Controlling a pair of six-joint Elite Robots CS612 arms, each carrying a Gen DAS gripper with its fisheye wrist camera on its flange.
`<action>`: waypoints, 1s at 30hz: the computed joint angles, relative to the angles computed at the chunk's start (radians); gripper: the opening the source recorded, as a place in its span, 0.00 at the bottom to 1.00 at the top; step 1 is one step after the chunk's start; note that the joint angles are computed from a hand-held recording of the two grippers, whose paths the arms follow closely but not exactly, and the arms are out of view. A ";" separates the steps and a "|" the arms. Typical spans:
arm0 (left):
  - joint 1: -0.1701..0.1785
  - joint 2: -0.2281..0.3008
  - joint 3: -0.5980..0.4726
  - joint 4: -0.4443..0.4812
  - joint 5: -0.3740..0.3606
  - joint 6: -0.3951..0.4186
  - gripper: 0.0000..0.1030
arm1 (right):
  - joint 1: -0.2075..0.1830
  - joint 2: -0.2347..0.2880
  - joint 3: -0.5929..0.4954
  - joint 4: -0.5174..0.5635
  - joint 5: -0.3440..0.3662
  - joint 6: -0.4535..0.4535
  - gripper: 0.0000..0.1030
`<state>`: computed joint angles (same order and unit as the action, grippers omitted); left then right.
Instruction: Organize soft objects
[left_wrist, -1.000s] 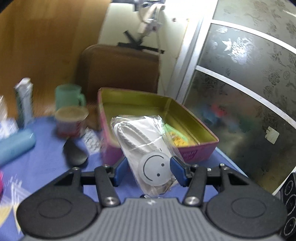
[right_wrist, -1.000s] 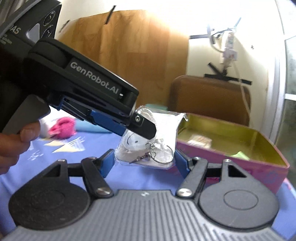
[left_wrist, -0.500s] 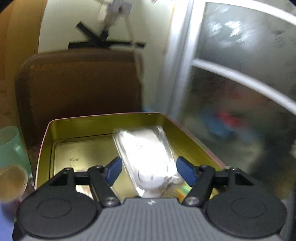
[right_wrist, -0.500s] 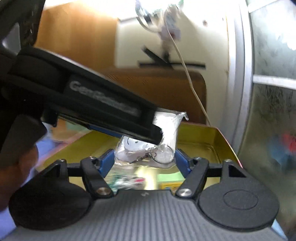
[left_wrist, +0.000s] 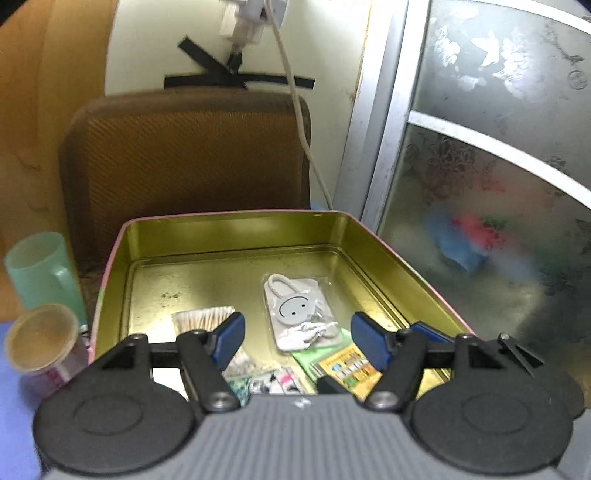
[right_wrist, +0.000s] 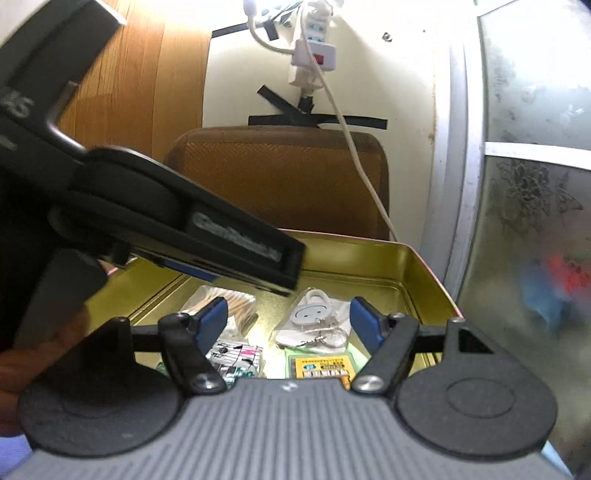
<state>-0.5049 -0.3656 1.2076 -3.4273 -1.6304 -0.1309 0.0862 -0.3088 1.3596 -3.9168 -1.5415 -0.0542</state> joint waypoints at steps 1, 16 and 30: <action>-0.003 -0.014 0.027 -0.015 0.009 0.001 0.64 | 0.000 -0.004 0.012 -0.012 -0.002 0.011 0.73; -0.026 -0.139 0.339 -0.159 0.114 -0.009 0.67 | 0.005 -0.070 0.200 -0.130 -0.006 0.182 0.73; -0.017 -0.165 0.463 -0.242 0.247 -0.044 0.68 | 0.039 -0.091 0.259 -0.147 -0.013 0.184 0.73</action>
<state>-0.5217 -0.5310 1.6703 -3.6693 -1.3838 -0.1744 0.1254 -0.4002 1.6183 -4.0636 -1.5542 0.1294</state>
